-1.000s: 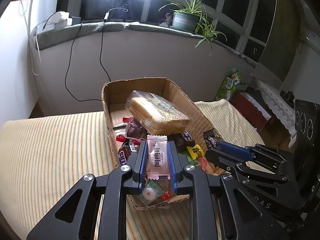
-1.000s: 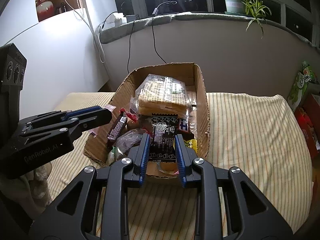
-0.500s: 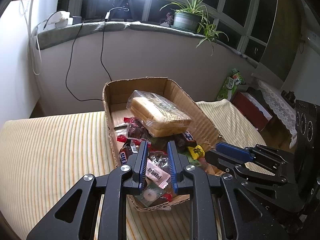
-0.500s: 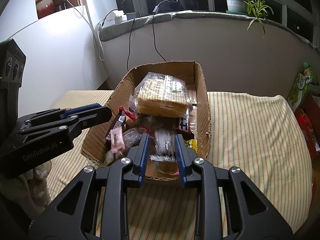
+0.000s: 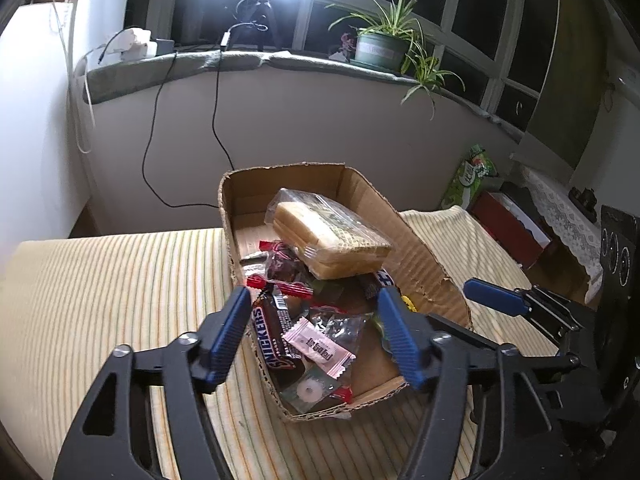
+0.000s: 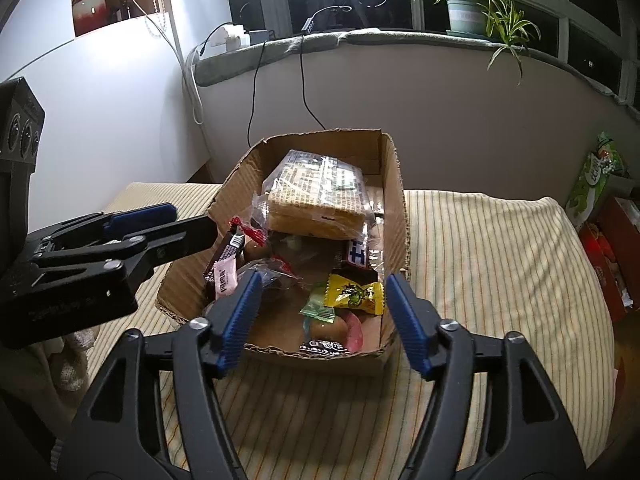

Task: Organize snacks

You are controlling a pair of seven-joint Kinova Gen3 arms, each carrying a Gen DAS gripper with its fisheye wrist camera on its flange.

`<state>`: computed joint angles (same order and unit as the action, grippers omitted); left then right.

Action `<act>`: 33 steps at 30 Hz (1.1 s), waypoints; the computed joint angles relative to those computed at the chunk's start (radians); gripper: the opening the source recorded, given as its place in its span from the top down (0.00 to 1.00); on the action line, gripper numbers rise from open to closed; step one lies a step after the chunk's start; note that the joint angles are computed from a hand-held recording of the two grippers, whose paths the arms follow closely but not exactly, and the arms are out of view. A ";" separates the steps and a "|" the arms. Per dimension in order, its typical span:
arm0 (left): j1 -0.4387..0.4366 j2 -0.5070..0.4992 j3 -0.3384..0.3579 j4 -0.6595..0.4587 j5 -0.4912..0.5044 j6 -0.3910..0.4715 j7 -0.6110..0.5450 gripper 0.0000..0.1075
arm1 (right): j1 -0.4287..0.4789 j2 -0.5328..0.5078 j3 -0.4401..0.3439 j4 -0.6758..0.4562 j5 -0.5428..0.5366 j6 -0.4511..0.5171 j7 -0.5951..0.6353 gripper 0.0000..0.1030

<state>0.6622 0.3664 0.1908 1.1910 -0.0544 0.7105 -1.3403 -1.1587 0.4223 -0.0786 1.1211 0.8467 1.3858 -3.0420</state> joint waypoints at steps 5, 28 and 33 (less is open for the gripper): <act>0.009 -0.012 -0.016 0.011 -0.023 -0.002 0.035 0.27 | -0.011 0.001 0.004 -0.003 0.013 0.019 -0.013 0.22; 0.016 -0.133 -0.019 0.155 -0.139 -0.064 0.160 0.26 | -0.100 0.058 0.035 -0.125 0.049 0.103 0.003 0.19; 0.035 -0.167 -0.020 0.201 -0.216 -0.074 0.228 0.26 | -0.138 0.073 0.052 -0.152 0.074 0.135 -0.003 0.12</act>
<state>0.6970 0.1994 0.1711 1.3916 -0.2706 0.6366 -1.1127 -1.2966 0.4952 -0.0269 0.9687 0.9211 1.5210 -3.0445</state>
